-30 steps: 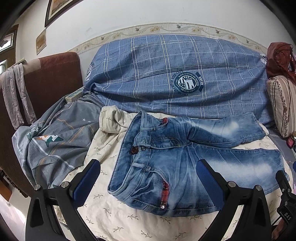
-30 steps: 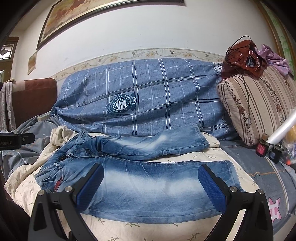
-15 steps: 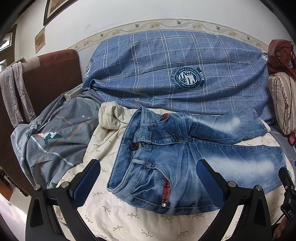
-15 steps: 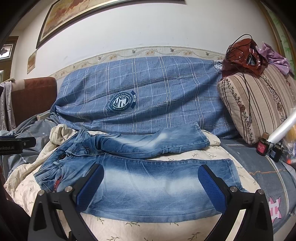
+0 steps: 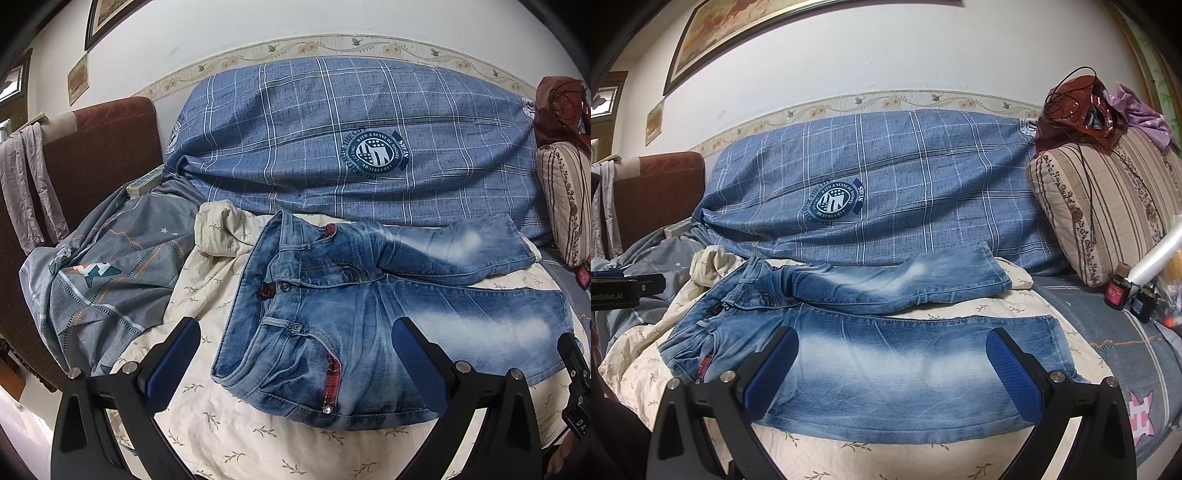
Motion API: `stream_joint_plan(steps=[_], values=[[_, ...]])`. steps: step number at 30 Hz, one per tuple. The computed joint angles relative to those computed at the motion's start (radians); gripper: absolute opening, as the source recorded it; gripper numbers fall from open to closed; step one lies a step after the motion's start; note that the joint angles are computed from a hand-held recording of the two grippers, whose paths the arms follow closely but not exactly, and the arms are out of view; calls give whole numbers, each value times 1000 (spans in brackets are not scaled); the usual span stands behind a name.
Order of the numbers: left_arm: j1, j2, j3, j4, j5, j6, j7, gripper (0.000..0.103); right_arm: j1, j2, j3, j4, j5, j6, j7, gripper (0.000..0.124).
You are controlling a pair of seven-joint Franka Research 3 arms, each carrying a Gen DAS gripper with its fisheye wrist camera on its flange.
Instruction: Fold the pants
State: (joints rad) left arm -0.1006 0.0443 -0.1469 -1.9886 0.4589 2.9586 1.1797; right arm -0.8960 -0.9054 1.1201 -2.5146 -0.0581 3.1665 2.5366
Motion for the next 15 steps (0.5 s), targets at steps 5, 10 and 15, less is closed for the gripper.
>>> stream_joint_plan(steps=[5, 10, 15], values=[[1, 5, -1, 5, -10, 0, 12, 103, -4, 8, 2, 6, -4, -1, -1, 103], [-1, 19, 0, 20, -11, -6, 14, 103, -11, 19, 6, 15, -7, -2, -4, 103], [-1, 30, 0, 29, -17, -10, 18, 103, -17, 25, 10, 18, -8, -1, -5, 103]])
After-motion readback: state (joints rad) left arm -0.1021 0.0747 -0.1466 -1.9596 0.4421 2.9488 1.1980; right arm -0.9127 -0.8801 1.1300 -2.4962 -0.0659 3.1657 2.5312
